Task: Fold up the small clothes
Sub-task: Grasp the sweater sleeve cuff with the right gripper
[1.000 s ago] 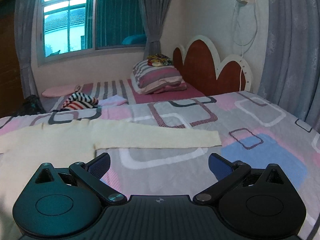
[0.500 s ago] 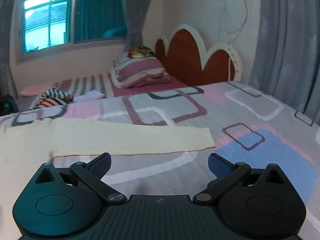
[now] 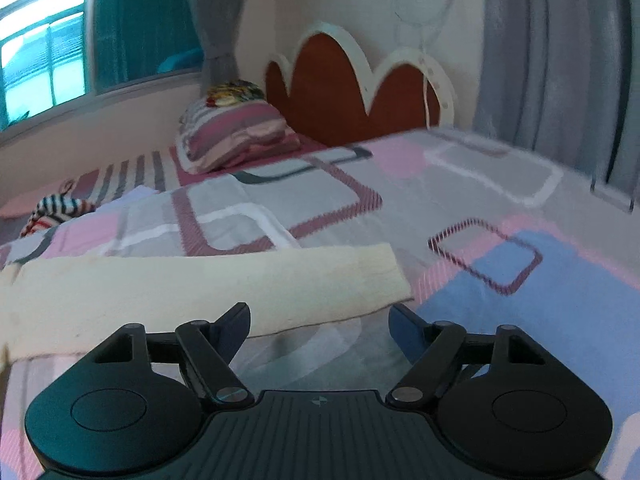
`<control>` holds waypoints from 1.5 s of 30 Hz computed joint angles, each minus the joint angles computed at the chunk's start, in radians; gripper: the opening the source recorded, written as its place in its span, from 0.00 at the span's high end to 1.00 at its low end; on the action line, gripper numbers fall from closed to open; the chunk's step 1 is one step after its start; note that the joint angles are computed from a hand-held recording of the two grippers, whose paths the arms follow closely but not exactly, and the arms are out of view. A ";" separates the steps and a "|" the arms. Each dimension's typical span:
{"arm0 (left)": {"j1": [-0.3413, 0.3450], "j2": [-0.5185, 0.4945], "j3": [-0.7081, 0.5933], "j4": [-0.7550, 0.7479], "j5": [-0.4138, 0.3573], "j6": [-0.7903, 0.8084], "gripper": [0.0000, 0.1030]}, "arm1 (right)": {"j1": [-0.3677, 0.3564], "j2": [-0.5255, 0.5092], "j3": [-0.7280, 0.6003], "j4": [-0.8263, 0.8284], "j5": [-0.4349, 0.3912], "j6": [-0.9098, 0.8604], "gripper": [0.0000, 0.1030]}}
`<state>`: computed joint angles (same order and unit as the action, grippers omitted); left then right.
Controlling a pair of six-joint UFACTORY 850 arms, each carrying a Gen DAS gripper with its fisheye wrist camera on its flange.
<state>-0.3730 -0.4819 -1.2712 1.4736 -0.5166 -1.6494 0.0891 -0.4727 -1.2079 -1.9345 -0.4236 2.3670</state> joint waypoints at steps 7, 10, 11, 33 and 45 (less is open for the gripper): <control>0.004 -0.025 -0.022 -0.034 -0.024 0.009 0.00 | -0.073 -0.051 -0.025 -0.028 0.074 0.160 0.54; 0.007 -0.031 -0.027 -0.035 -0.032 0.017 0.00 | -0.096 -0.053 -0.010 -0.163 0.079 0.343 0.54; 0.007 -0.032 -0.028 -0.034 -0.031 0.017 0.00 | -0.102 -0.054 -0.008 -0.199 0.080 0.388 0.54; 0.067 -0.039 -0.070 -0.206 0.083 0.277 0.00 | -0.049 -0.109 -0.132 -0.334 0.107 0.376 0.97; 0.101 -0.021 -0.081 -0.197 0.129 0.144 0.01 | 0.140 -0.232 -0.347 -0.756 0.253 0.738 0.97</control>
<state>-0.2724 -0.5029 -1.3521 1.2761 -0.3871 -1.5054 0.2291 -0.7046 -1.5554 -2.6906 -0.1710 3.1045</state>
